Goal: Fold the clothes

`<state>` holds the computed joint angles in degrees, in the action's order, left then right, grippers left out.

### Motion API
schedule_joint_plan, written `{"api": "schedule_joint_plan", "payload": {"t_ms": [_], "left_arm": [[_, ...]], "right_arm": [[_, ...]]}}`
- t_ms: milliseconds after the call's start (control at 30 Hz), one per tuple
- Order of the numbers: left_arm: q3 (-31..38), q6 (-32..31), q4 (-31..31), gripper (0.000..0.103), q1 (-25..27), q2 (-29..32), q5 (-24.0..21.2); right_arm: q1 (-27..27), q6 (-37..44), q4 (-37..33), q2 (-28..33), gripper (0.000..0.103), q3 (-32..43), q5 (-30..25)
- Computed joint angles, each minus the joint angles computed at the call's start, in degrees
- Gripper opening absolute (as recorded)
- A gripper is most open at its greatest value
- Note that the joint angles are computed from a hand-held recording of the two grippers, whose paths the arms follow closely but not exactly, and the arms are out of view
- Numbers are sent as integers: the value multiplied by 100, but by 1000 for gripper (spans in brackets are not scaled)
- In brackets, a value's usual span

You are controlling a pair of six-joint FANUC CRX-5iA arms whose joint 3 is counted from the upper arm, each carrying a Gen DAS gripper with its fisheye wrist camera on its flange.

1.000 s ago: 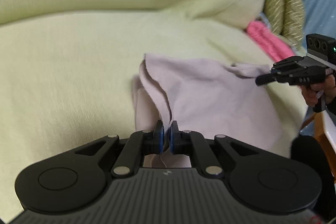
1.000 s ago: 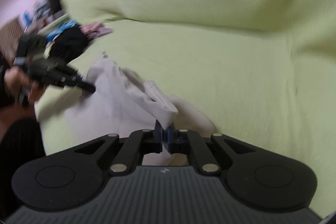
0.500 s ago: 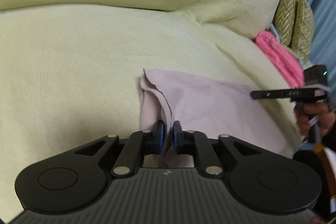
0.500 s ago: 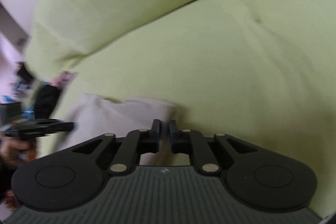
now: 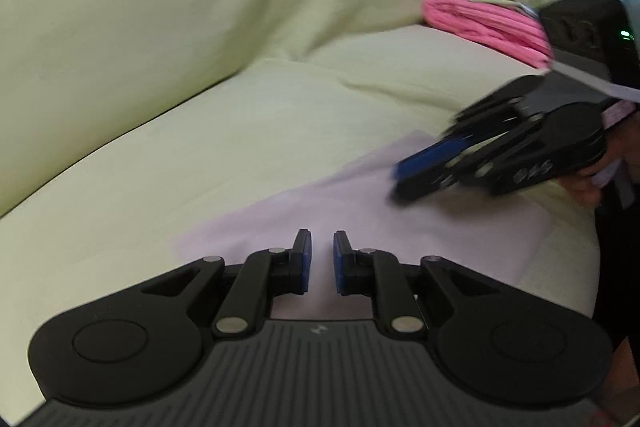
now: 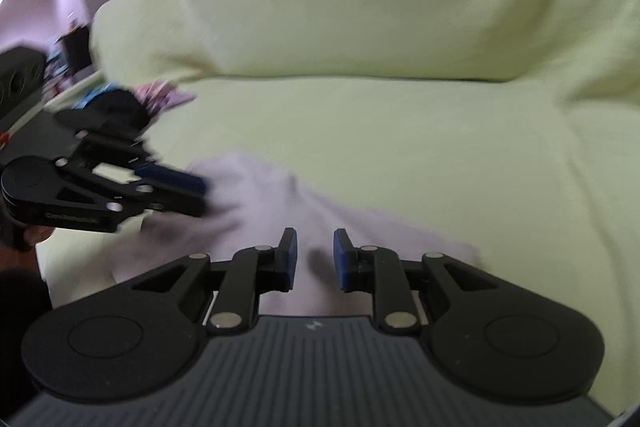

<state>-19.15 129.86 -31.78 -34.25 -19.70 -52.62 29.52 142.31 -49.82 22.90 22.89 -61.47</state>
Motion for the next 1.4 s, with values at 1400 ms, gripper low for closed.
{"api": "schedule_joint_plan", "payload": {"t_ms": [1400], "left_arm": [[-98, 380, -558, 4, 361, -244, -1253]], "right_arm": [[-20, 131, 653, 177, 27, 0, 1227]]}}
